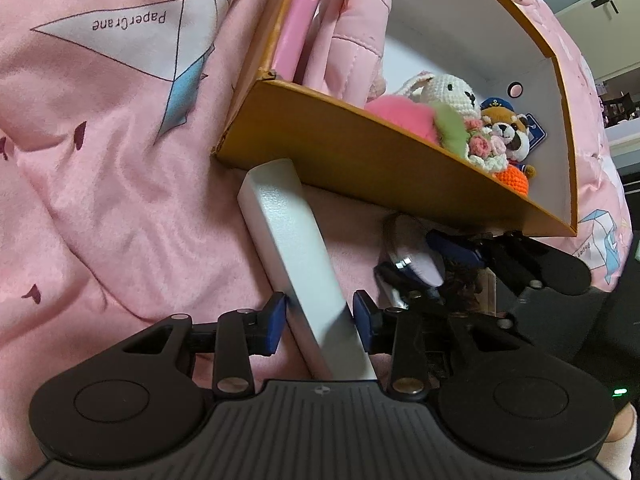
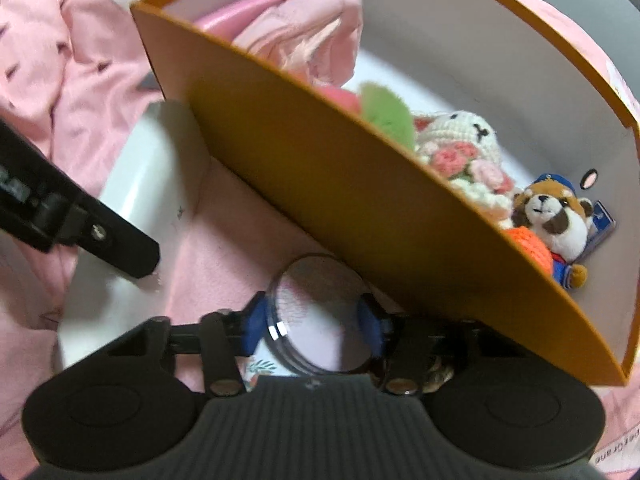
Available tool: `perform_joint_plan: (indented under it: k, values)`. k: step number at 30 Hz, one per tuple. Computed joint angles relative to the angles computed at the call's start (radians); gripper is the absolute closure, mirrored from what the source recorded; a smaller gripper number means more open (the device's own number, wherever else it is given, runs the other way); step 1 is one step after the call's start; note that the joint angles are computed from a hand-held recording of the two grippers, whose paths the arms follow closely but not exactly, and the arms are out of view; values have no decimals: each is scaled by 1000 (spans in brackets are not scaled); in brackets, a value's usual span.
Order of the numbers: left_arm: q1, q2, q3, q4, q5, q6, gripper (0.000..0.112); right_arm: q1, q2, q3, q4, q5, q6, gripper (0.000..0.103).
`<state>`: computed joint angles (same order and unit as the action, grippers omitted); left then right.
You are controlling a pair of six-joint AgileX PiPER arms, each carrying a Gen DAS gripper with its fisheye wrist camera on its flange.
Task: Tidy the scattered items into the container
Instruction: 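Lift the white cylinder with left tool while right tool grasps the round tin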
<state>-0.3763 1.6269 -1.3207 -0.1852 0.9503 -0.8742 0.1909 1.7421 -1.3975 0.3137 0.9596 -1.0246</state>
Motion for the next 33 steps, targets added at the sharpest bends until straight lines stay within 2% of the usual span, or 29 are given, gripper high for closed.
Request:
perform_joint_plan:
  k: [3,6,13,18,26,30,33]
  values:
    - [-10,3,-15,15,14,-11,71,-44,-15,-39,46,60,-9,75]
    - [-22,3,-20,29,18,-31,72,-84,-29,-64,74,83,-14,82]
    - [-20,-5,6,32,-5,-72,72,-128,-7,-70,82,77,-12,84]
    - [-44,-34,8,68,-2,-111,74,-137,-46,-38,103,72,-31,89]
    - [-104,-67,-22,129,9,-135,77,-225,-97,-85,240,202,-74,89]
    - [-137,-88,-33,172,11,-158,79,-255,-126,-82,287,238,-90,89]
    - [-154,-119,-9,188,-32,-174,80,-278,-148,-69,307,249,-96,89]
